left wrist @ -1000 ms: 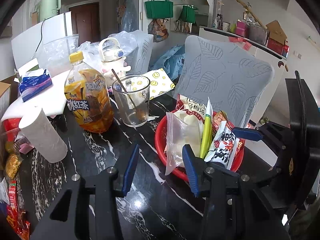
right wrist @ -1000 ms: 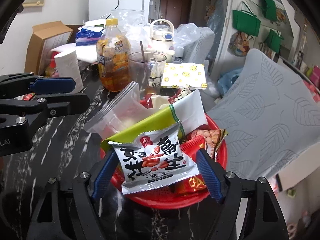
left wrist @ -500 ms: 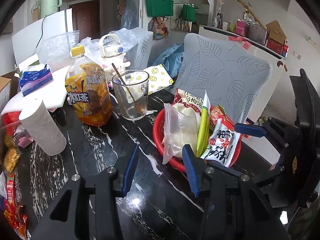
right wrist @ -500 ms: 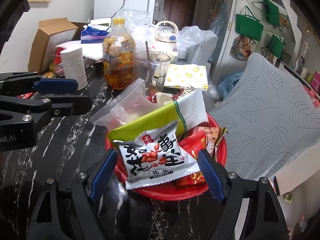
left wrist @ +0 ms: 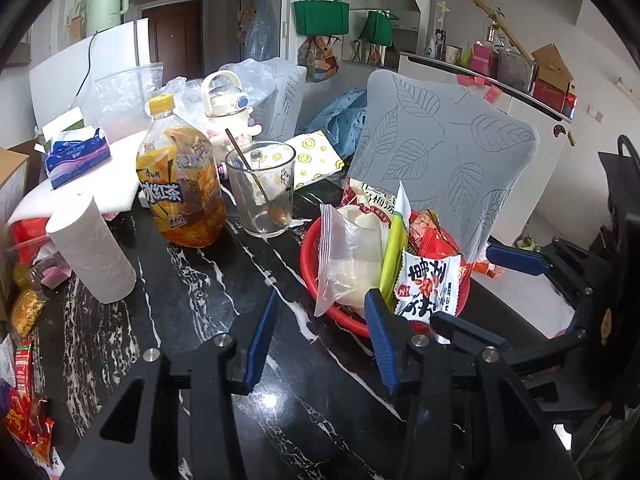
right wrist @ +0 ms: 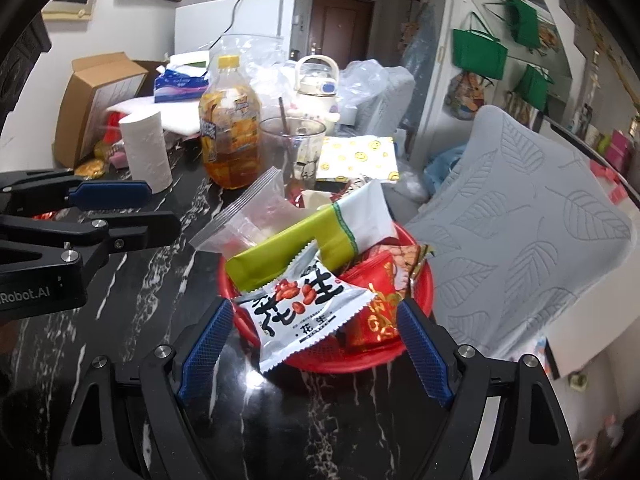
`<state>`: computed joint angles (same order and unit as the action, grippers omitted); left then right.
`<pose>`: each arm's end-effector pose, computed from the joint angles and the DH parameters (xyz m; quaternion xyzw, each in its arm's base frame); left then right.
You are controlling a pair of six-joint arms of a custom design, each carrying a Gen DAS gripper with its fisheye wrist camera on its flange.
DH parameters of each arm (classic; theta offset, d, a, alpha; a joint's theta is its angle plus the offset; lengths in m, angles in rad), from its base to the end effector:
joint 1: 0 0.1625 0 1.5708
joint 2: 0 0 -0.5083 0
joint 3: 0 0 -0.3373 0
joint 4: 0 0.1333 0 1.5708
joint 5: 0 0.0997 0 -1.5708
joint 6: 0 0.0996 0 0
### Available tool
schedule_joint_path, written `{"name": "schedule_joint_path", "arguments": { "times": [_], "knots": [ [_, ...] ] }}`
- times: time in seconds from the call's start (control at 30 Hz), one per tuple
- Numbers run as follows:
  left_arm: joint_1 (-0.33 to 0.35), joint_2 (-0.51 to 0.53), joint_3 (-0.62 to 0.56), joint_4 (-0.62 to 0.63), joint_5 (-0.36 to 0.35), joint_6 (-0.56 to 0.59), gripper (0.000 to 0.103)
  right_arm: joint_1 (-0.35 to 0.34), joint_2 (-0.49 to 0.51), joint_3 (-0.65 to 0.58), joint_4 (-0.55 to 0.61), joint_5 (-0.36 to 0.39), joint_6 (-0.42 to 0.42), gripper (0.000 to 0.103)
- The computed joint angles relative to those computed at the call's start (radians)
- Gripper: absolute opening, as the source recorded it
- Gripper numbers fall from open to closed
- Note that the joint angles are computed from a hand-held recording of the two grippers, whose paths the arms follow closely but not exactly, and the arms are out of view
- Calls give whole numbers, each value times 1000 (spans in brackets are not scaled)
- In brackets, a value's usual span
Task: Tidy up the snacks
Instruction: 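Withdraw both grippers from the basket back over the table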
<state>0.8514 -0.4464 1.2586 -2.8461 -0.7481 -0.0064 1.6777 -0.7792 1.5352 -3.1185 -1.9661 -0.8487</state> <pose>-0.3785 -0.7452 0.1211 0.2254 0.8681 -0.3348 0.2892 0.1736 -0.7281 0.2946 0.3488 -0.8382 0.2867 0.3059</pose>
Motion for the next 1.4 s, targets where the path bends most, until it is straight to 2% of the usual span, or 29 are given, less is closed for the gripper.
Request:
{"name": "schedule_joint_path", "arguments": {
  "times": [0.23,0.43,0.5,0.53,0.57,0.63,0.7,1.0,1.17,1.4],
  "knots": [
    [-31,-1,-8,-42,40,53,44,15,-37,14,-19,-1,67,84],
    [-60,-10,7,-94,68,97,45,39,-77,33,-49,-34,135,84],
    [-65,-19,20,-99,61,95,60,46,-93,50,-63,-38,155,84],
    [-69,-24,34,-122,55,100,70,50,-103,61,-75,-41,164,84],
    [-74,-28,51,-159,51,111,76,53,-110,70,-87,-45,171,84],
    [-83,-37,76,-204,47,129,76,61,-125,89,-110,-50,186,87],
    [-93,-48,97,-209,42,127,76,67,-142,117,-145,-54,200,94],
    [-137,-86,207,-264,69,126,76,92,-198,255,-275,-115,239,94],
    [-153,-99,266,-281,68,102,76,94,-229,318,-276,-137,271,94],
    [-157,-112,316,-223,56,10,76,83,-246,373,-284,-158,293,94]
  ]
}}
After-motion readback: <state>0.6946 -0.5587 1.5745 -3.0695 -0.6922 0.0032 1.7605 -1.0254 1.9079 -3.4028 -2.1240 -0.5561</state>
